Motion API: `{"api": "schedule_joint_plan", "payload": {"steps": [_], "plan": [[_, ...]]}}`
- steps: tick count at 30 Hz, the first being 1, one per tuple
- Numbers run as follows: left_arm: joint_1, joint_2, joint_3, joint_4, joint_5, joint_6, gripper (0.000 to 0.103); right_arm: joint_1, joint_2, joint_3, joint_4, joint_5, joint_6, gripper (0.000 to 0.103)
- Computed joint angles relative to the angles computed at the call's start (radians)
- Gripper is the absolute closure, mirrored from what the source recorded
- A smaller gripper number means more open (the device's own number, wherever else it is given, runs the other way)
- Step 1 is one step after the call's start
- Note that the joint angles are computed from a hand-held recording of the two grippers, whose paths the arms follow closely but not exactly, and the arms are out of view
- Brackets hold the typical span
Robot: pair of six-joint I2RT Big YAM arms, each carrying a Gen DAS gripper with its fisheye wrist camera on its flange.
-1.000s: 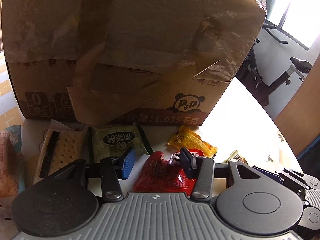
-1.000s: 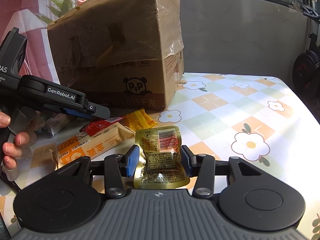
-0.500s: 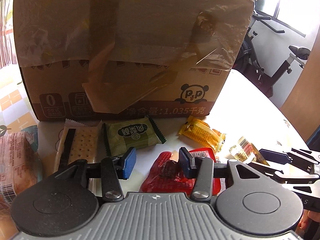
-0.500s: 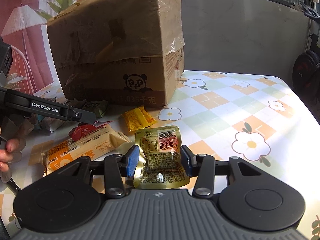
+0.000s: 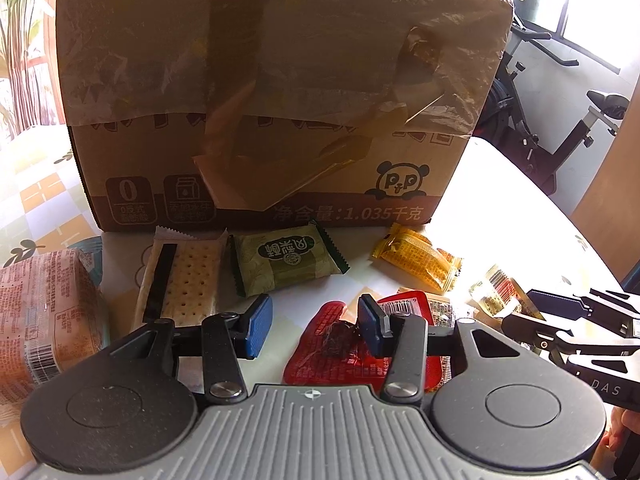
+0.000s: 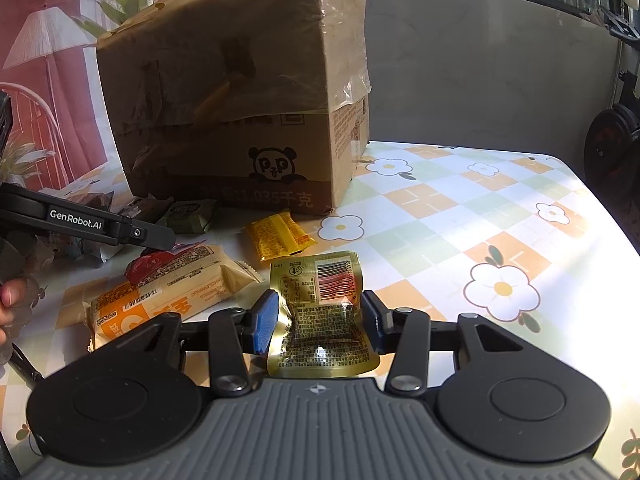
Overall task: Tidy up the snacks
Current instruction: 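Close the left gripper on the red packet beside the box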
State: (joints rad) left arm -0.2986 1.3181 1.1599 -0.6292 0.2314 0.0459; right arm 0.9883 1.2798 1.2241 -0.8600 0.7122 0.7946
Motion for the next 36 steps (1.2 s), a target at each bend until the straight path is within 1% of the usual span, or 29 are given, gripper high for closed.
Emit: {"api": "schedule_joint_plan", "payload": {"steps": [1, 7, 12, 15, 17, 18, 19, 23, 25, 26, 27, 29, 33, 35, 36], "plan": [[-0.009, 0.01, 0.003, 0.007, -0.007, -0.009, 0.053, 0.001, 0.0, 0.0, 0.0, 0.0, -0.001, 0.056], [0.001, 0.009, 0.01, -0.014, 0.011, -0.018, 0.053, 0.002, -0.005, -0.005, 0.008, 0.002, -0.004, 0.056], [0.017, 0.007, 0.018, -0.045, 0.029, 0.006, 0.053, 0.003, -0.007, -0.008, 0.014, -0.001, -0.01, 0.056], [0.024, 0.006, 0.028, -0.07, 0.03, 0.006, 0.053, 0.005, -0.008, -0.01, 0.018, 0.002, -0.012, 0.056], [0.032, 0.003, 0.03, -0.082, 0.058, 0.003, 0.053, 0.007, -0.013, -0.014, 0.023, 0.006, -0.009, 0.056], [0.038, -0.001, 0.027, -0.081, 0.087, 0.006, 0.053, 0.007, -0.015, -0.016, 0.025, 0.006, -0.008, 0.056], [0.039, -0.007, 0.022, -0.078, 0.102, 0.014, 0.053, 0.007, -0.016, -0.018, 0.025, 0.006, -0.006, 0.056], [0.026, -0.029, 0.002, -0.069, 0.099, 0.056, 0.052, 0.009, -0.017, -0.017, 0.028, 0.006, -0.008, 0.056], [0.025, -0.034, -0.002, -0.072, 0.105, 0.058, 0.052, 0.01, -0.017, -0.017, 0.029, 0.007, -0.01, 0.056], [0.025, -0.037, -0.004, -0.074, 0.107, 0.061, 0.051, 0.011, -0.017, -0.016, 0.028, 0.008, -0.009, 0.056], [0.023, -0.039, -0.007, -0.074, 0.105, 0.064, 0.047, 0.011, -0.018, -0.017, 0.029, 0.009, -0.008, 0.056], [0.021, -0.041, -0.013, -0.071, 0.092, 0.067, 0.042, 0.012, -0.02, -0.018, 0.031, 0.009, -0.007, 0.056], [0.03, -0.036, -0.011, -0.075, 0.105, 0.044, 0.04, 0.014, -0.02, -0.017, 0.031, 0.009, -0.005, 0.056], [0.035, -0.032, -0.009, -0.079, 0.135, 0.038, 0.04, 0.014, -0.019, -0.016, 0.03, 0.01, -0.005, 0.056], [0.039, -0.024, -0.005, -0.085, 0.165, 0.035, 0.039, 0.014, -0.018, -0.016, 0.031, 0.009, -0.004, 0.056]]}}
